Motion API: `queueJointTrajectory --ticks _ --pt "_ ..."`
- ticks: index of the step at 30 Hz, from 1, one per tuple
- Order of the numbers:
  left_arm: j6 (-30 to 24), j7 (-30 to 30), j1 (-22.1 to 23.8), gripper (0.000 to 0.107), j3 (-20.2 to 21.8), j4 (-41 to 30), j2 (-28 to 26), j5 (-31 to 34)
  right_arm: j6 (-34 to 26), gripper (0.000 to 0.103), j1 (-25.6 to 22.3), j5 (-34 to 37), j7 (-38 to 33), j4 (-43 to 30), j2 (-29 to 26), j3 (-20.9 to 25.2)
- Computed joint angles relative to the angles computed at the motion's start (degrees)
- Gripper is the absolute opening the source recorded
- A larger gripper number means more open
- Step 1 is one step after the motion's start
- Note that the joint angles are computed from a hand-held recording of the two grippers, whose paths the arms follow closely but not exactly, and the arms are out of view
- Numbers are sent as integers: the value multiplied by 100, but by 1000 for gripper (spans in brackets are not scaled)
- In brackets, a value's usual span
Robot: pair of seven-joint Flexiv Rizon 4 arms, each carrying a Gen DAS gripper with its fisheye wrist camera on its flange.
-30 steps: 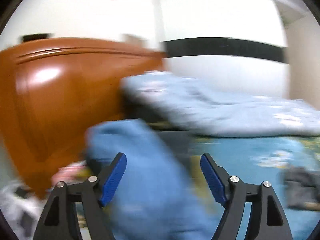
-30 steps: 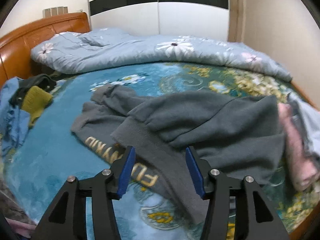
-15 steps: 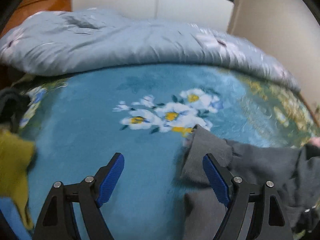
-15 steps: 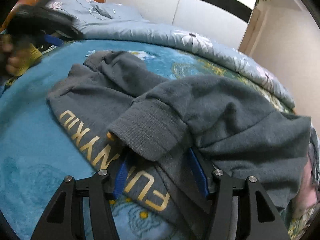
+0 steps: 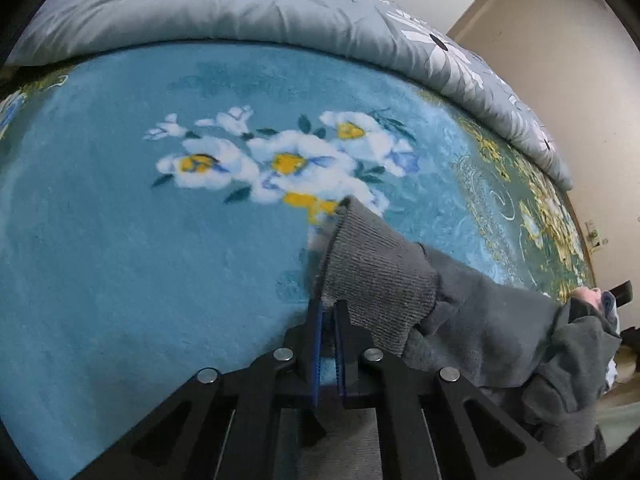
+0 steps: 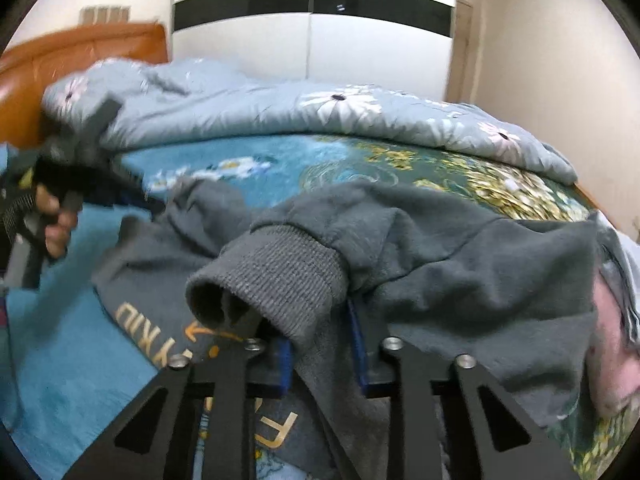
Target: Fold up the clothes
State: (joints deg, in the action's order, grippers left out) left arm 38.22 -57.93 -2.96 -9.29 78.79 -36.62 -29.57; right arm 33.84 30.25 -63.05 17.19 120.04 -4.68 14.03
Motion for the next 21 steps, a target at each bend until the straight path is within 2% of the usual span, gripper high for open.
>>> queueJointTrajectory --ticks 4,7,10,15,18,21 --pt "197 328 323 5 -350 560 359 -957 -599 10 89 140 35 26 345 170" --pt "84 734 574 5 -535 812 621 -1847 -1045 7 113 142 189 75 686 334" --pt "-122 964 630 5 -467 870 814 -2322 -1530 6 112 25 251 31 1011 527" --pt "-221 1200 599 5 -280 1020 1044 -2765 -2202 6 122 -153 160 -138 1327 805" --pt "-304 1323 614 5 -213 1128 1177 -3045 -2375 6 100 -237 363 -103 1569 939" --pt "-301 1673 679 5 -175 1326 1411 -3629 -2386 6 49 -318 481 -53 1851 1064"
